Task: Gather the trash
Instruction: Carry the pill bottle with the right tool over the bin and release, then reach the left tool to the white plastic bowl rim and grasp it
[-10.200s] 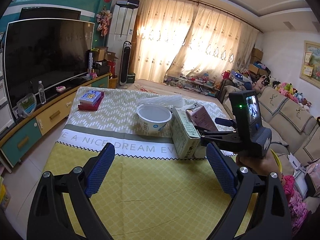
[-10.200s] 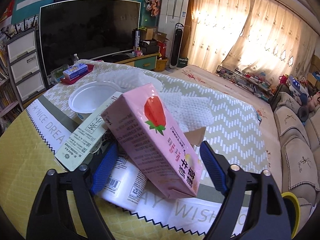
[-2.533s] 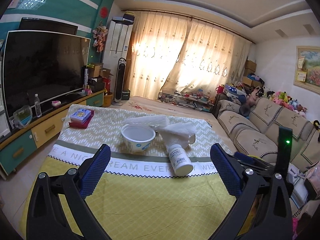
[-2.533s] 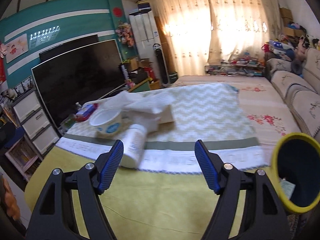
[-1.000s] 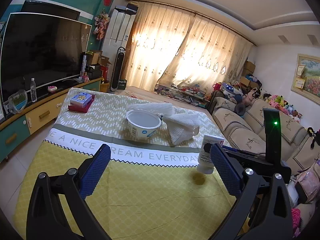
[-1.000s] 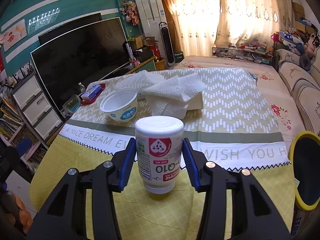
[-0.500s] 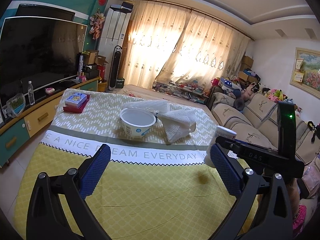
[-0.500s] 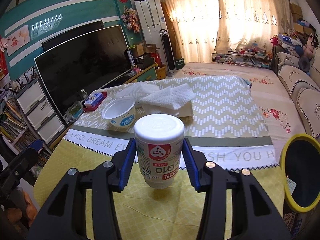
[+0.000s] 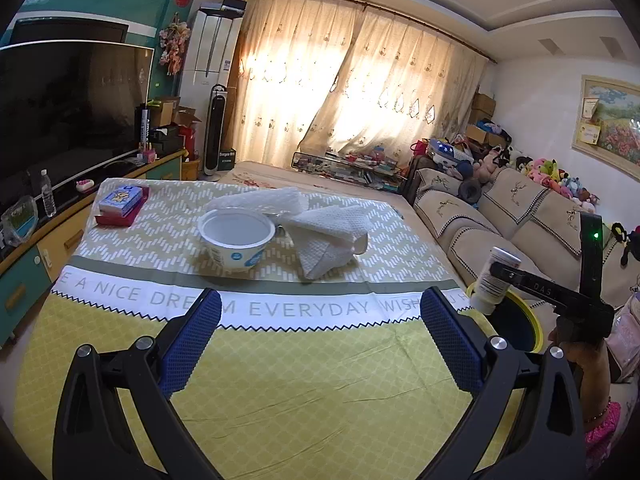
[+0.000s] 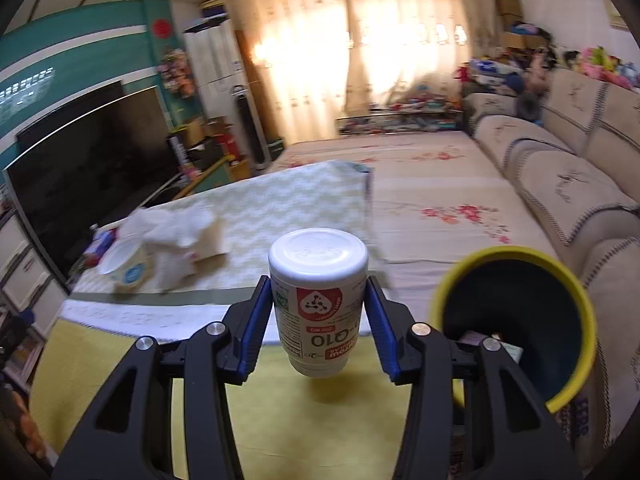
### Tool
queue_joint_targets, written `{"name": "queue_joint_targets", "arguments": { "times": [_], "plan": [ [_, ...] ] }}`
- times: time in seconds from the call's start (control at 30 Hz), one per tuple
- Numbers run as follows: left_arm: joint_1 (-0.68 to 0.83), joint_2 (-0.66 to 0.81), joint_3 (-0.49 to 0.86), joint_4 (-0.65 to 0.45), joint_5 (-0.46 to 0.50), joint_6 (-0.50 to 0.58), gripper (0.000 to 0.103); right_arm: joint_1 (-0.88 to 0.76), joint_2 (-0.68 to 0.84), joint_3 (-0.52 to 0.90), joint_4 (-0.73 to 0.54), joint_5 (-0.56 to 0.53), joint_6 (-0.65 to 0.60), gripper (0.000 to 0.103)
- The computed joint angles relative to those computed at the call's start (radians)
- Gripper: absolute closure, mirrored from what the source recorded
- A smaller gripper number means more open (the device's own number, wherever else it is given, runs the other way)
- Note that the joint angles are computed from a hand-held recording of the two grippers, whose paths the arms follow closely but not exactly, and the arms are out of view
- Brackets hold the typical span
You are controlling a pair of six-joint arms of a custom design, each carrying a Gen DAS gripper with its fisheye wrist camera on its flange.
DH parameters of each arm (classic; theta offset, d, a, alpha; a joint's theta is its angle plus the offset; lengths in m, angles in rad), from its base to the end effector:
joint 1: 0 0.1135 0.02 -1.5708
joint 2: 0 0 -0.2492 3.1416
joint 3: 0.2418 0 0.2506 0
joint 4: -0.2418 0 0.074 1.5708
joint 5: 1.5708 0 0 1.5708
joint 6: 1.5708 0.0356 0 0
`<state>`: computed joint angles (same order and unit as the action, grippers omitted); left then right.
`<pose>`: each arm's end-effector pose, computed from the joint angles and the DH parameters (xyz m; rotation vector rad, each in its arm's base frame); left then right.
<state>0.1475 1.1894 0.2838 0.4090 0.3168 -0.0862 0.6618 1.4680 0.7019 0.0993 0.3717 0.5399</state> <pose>0.2187 0.0213 0.1390 -0.0452 2.0524 -0.2890 0.2411 0.1714 0.1697 0.0661 2.1960 0.2612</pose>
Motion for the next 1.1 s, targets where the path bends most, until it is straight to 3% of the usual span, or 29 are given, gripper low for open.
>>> {"name": "queue_joint_targets", "arguments": {
  "times": [0.17, 0.4, 0.47, 0.9, 1.1],
  "plan": [
    [-0.071, 0.029, 0.015, 0.017, -0.052, -0.016, 0.005, -0.146, -0.088, -0.111, 0.0, -0.003, -0.002, 0.058],
    [-0.148, 0.084, 0.042, 0.02, -0.101, -0.03, 0.005, -0.287, -0.093, -0.185, 0.031, -0.026, -0.018, 0.056],
    [-0.164, 0.09, 0.044, 0.024, -0.116, -0.027, 0.005, -0.302, -0.1, -0.202, 0.046, -0.028, -0.02, 0.048],
    [-0.152, 0.14, 0.085, 0.024, -0.124, 0.0, 0.005, -0.13, -0.067, -0.178, 0.137, 0.012, -0.007, 0.045],
    [-0.097, 0.295, 0.241, 0.014, -0.114, 0.068, 0.005, -0.066, 0.015, -0.136, 0.173, 0.021, -0.003, 0.045]
  ]
}}
